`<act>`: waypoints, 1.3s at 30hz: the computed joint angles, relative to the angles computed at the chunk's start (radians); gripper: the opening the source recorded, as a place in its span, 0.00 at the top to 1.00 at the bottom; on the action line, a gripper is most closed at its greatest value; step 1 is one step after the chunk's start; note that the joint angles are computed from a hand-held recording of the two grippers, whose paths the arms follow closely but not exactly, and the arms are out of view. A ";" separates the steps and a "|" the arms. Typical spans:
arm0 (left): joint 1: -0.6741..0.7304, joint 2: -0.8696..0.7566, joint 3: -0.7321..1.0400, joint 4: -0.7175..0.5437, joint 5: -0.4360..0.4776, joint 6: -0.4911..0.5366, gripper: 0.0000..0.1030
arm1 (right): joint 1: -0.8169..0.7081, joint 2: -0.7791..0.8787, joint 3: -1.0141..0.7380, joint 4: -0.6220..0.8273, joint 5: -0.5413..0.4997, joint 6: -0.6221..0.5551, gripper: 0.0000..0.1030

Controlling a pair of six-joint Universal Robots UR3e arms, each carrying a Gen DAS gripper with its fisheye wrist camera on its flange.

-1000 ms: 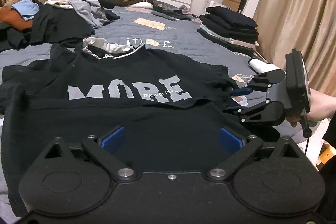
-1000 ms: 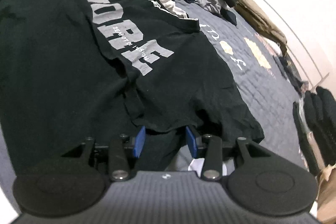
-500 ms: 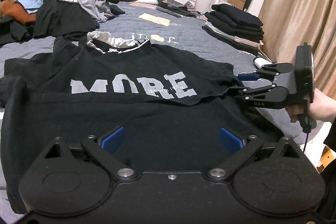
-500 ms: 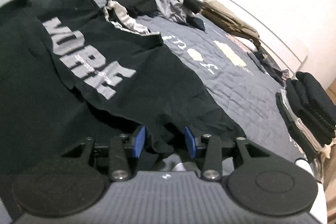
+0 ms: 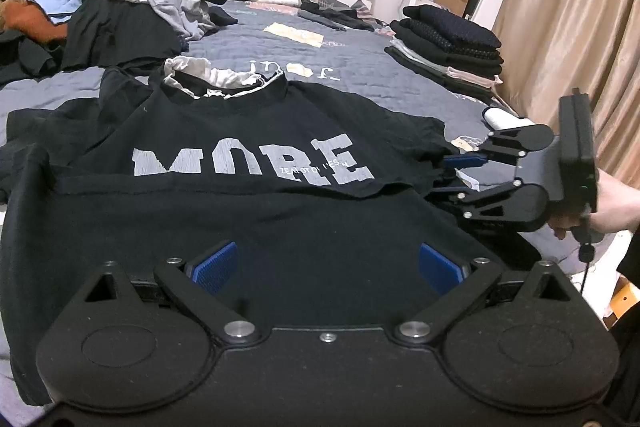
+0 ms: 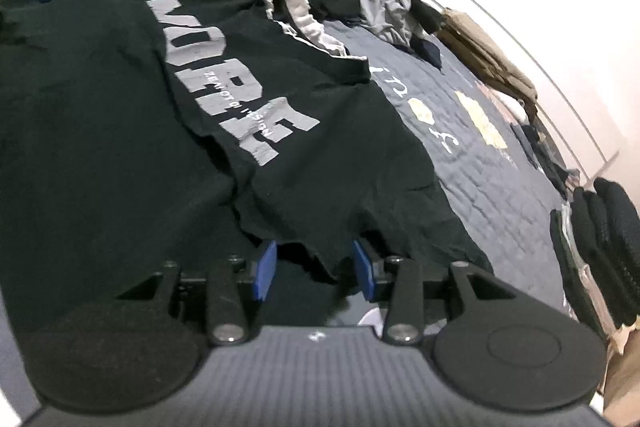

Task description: Fold clothes

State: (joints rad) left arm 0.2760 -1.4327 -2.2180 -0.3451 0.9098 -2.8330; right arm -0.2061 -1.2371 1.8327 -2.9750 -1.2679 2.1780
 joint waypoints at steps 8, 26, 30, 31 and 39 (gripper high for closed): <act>0.010 0.004 -0.003 -0.005 -0.006 0.004 0.05 | -0.016 0.107 -0.112 -0.045 -0.050 0.370 0.61; 0.010 0.001 0.005 -0.013 0.001 0.002 0.05 | -0.161 -0.025 -0.148 0.363 0.165 0.510 0.60; 0.004 -0.002 0.007 -0.011 0.004 0.004 0.05 | -0.126 -0.005 -0.123 0.325 0.133 0.503 0.65; 0.003 -0.004 0.008 -0.010 0.005 0.003 0.05 | -0.125 0.003 -0.127 0.327 0.143 0.526 0.72; 0.014 -0.005 0.005 -0.005 -0.001 0.002 0.05 | -0.243 -0.032 -0.043 0.210 0.339 0.810 0.90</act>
